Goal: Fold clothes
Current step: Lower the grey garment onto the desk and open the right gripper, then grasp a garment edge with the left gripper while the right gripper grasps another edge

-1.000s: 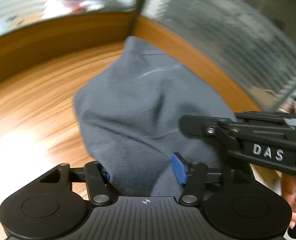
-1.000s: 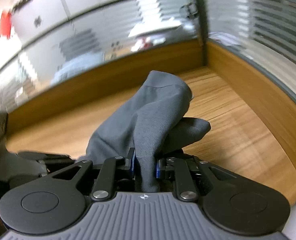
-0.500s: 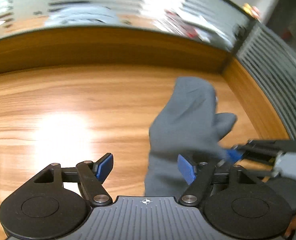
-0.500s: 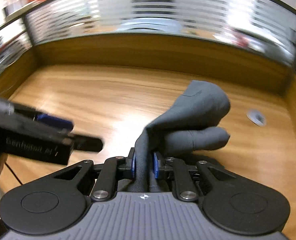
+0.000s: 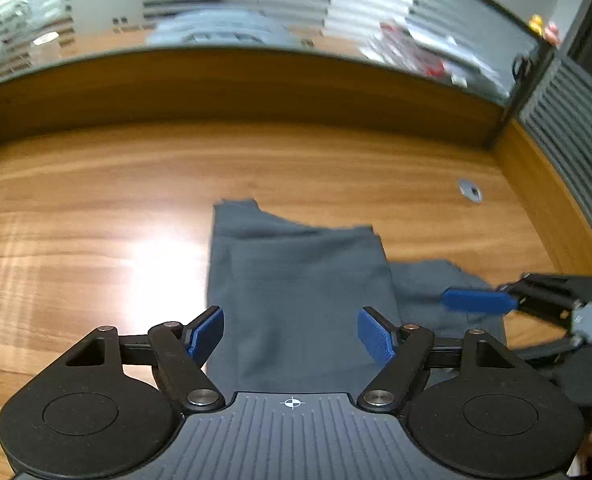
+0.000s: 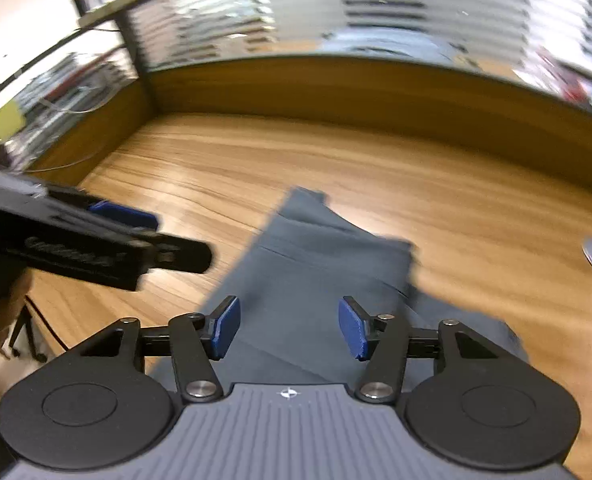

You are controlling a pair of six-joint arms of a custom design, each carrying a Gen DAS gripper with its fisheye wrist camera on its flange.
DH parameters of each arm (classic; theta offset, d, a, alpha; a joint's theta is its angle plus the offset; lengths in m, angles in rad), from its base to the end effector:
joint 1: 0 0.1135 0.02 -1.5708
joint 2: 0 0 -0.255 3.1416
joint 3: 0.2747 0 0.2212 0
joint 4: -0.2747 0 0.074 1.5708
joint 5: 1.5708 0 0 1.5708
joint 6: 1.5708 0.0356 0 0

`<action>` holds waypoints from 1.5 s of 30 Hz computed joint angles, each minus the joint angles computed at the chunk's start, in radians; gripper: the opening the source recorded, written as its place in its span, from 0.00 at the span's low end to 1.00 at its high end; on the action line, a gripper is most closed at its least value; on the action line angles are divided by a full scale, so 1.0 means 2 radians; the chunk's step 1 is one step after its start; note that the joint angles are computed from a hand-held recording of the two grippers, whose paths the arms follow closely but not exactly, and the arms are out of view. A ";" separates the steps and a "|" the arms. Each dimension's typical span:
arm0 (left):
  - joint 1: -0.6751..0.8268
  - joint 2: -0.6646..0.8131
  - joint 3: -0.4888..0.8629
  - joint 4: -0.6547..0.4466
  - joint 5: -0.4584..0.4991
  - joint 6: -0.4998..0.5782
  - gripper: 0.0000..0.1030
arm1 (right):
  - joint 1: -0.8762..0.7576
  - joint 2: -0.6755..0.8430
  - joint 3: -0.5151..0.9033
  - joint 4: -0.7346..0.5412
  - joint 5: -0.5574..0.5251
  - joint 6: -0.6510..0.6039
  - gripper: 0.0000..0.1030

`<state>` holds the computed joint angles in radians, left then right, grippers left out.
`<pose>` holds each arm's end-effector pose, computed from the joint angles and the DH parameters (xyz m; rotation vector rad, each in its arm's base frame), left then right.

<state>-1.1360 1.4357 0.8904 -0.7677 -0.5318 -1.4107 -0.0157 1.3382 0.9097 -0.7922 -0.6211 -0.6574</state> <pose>0.1114 -0.1969 0.2058 -0.4397 2.5220 -0.1129 0.2154 0.0173 0.2310 -0.9397 2.3697 0.6223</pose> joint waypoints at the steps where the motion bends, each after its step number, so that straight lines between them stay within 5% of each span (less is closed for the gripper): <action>1: 0.007 0.009 -0.005 0.019 0.012 0.012 0.76 | -0.021 0.006 -0.003 -0.001 0.007 -0.015 0.60; 13: 0.024 0.161 0.014 0.198 0.124 0.174 0.85 | -0.215 0.092 -0.020 0.050 0.091 -0.132 0.67; 20: -0.002 0.232 0.058 0.186 0.123 0.227 0.85 | -0.230 0.119 -0.018 0.037 0.104 -0.172 0.67; 22: -0.014 0.239 0.065 0.171 0.106 0.230 0.78 | -0.218 0.127 -0.029 0.056 0.112 -0.166 0.65; 23: -0.020 0.240 0.068 0.163 0.097 0.227 0.72 | -0.215 0.133 -0.032 0.063 0.115 -0.163 0.56; 24: -0.023 0.238 0.068 0.156 0.091 0.220 0.68 | -0.214 0.139 -0.032 0.065 0.117 -0.160 0.41; 26: -0.028 0.226 0.061 0.149 0.084 0.202 0.37 | -0.211 0.150 -0.028 0.070 0.123 -0.149 0.15; 29: -0.030 0.188 0.030 0.150 0.072 0.160 0.18 | -0.215 0.157 -0.010 0.052 0.108 -0.146 0.09; 33: -0.042 0.141 0.008 0.107 0.030 0.080 0.15 | -0.230 0.131 0.007 0.030 0.074 -0.161 0.08; 38: -0.066 0.075 0.010 -0.040 -0.037 -0.054 0.13 | -0.252 0.098 0.033 0.028 0.046 -0.155 0.07; 45: -0.088 0.017 -0.006 -0.204 -0.034 -0.210 0.12 | -0.272 0.110 0.084 0.063 0.052 -0.129 0.07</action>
